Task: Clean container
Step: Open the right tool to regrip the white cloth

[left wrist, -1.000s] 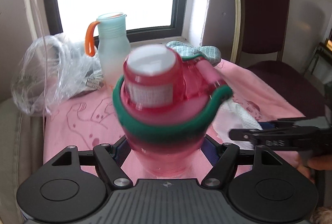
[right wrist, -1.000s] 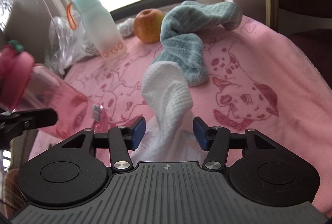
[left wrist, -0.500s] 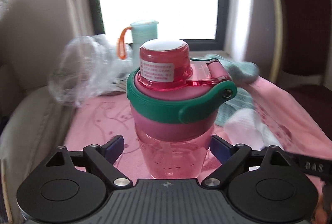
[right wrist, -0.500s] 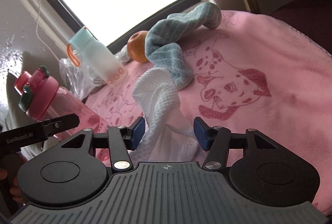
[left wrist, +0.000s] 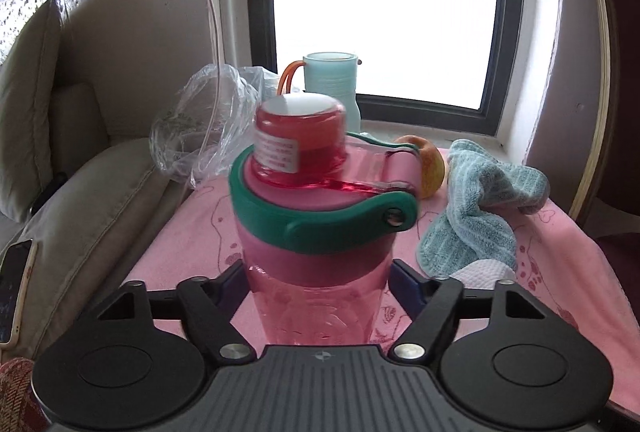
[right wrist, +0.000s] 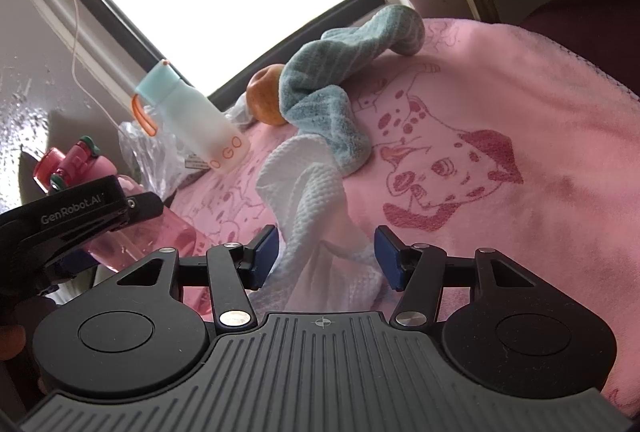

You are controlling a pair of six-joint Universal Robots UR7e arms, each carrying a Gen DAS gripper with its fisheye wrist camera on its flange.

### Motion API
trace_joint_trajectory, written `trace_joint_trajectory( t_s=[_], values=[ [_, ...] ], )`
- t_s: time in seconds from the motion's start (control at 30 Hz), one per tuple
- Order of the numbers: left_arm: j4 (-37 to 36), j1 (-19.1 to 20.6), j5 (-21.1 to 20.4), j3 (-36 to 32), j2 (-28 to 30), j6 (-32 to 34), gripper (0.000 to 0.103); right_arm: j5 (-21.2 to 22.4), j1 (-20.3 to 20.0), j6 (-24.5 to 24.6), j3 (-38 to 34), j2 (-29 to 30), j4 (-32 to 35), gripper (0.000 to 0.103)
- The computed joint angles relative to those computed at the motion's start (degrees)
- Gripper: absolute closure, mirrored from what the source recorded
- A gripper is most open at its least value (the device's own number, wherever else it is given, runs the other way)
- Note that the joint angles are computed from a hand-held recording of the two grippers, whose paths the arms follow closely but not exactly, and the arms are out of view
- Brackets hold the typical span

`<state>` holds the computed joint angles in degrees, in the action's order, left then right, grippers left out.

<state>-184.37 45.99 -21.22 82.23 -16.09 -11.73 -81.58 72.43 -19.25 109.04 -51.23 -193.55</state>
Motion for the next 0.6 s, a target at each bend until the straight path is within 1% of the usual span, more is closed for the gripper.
trace_joint_trajectory(
  t_s=[0.07,0.13,0.23,0.33,0.37,0.43,0.53,0.6],
  values=[
    [-2.0,0.5,-2.8,1.6,-1.2,3.5,0.032,-0.1,0.0,0.2,0.0,0.0,-0.2,0.044],
    [-5.6,1.1,-6.7,3.8,-2.6,9.8,0.032,-0.1,0.0,0.2,0.0,0.1,-0.3,0.044],
    [-12.2,2.8,-14.8,8.3,-5.2,20.1,0.032,-0.2,-0.1,0.3,0.1,0.0,-0.7,0.043],
    [-16.0,4.6,-23.5,13.6,-8.8,27.5,0.032,0.1,-0.2,0.3,0.4,0.0,-1.4,0.038],
    [-16.3,5.2,-26.0,15.1,-10.0,29.3,0.032,-0.2,0.0,0.1,0.3,0.0,-1.5,0.038],
    [-16.5,6.0,-29.6,17.5,-11.9,31.7,0.032,-2.3,0.9,-1.2,0.0,0.2,-1.0,0.038],
    [-17.0,7.1,-34.0,20.5,-14.2,34.5,0.032,-4.7,2.5,-3.6,-0.8,0.8,0.2,0.038],
    [-17.7,7.7,-36.4,22.3,-15.6,35.6,0.032,-6.4,3.7,-4.3,-1.6,1.3,0.9,0.038]
  ],
)
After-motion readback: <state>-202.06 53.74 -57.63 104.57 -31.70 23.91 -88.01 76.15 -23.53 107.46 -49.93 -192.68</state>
